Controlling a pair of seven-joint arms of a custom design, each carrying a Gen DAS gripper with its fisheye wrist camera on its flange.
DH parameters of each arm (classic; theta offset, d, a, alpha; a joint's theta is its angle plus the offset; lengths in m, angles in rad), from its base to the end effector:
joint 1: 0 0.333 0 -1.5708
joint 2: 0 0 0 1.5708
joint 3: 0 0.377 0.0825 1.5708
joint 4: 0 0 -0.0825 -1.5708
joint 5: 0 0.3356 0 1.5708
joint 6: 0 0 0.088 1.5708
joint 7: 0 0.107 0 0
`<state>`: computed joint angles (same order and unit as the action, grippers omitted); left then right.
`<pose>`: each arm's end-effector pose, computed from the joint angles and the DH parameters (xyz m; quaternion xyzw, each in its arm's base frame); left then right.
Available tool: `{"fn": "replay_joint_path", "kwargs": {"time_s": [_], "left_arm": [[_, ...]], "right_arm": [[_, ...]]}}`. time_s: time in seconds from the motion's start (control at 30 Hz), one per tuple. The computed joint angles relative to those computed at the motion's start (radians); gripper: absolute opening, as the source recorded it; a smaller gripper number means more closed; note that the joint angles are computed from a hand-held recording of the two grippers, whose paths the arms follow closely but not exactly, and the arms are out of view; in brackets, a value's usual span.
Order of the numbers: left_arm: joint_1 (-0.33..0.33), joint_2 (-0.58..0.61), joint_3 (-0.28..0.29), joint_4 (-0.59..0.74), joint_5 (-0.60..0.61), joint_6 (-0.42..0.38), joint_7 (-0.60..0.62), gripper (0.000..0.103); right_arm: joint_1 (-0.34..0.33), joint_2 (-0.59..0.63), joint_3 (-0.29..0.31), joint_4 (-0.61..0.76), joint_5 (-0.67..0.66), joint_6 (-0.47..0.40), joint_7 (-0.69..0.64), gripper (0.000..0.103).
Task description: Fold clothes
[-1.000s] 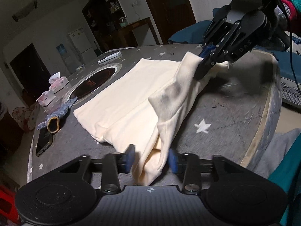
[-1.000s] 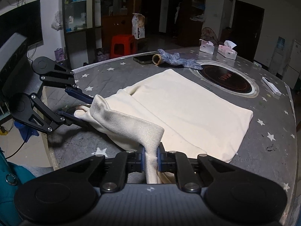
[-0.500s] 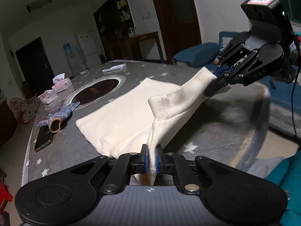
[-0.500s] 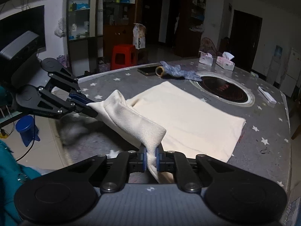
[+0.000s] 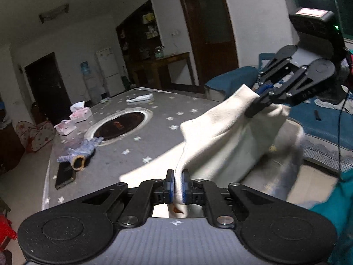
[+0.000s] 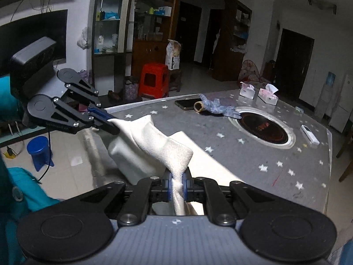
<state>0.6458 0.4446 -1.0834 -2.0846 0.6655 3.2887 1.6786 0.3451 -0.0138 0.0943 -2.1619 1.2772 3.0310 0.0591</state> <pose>0.5495 -0.2161 0.5277 -0.2421 0.8311 -0.4303 0.2558 0.4947 0.1528 0.5521 -0.8090 0.3609 -0.2558 0.3872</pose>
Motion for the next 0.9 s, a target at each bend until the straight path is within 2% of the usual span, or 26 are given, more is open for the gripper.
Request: {"fn": "replay_joint_path", "kwargs": {"time_s": [0.27,0.4,0.47,0.53,0.6,0.67,0.73,0.9], "left_arm": [[-0.270,0.127,0.198,0.296,-0.099,-0.180,0.097,0.006],[-0.450,0.209,0.356,0.483,-0.144,-0.264,0.099,0.006],[-0.508,0.256,0.398,0.564,-0.178,-0.322,0.107,0.007],[-0.591,0.286,0.490,0.630,-0.187,-0.345,0.082,0.007],[-0.639,0.307,0.542,0.671,-0.209,-0.374,0.073,0.010],[-0.680,0.309,0.601,0.681,-0.216,-0.366,0.061,0.012],[-0.710,0.301,0.651,0.672,-0.228,-0.339,0.048,0.021],[-0.774,0.271,0.759,0.650,-0.283,-0.298,0.009,0.021]], "right_arm": [[-0.069,0.172,-0.026,0.190,-0.370,-0.068,0.284,0.008],[-0.085,0.283,-0.051,0.299,-0.539,-0.100,0.443,0.008],[-0.081,0.339,-0.071,0.346,-0.607,-0.111,0.537,0.008],[-0.065,0.386,-0.095,0.369,-0.668,-0.089,0.628,0.009],[-0.060,0.431,-0.111,0.392,-0.706,-0.077,0.715,0.010],[-0.076,0.453,-0.099,0.392,-0.707,-0.060,0.774,0.013],[-0.096,0.449,-0.076,0.361,-0.704,-0.014,0.806,0.015],[-0.175,0.398,0.008,0.260,-0.683,0.070,0.856,0.017]]}}
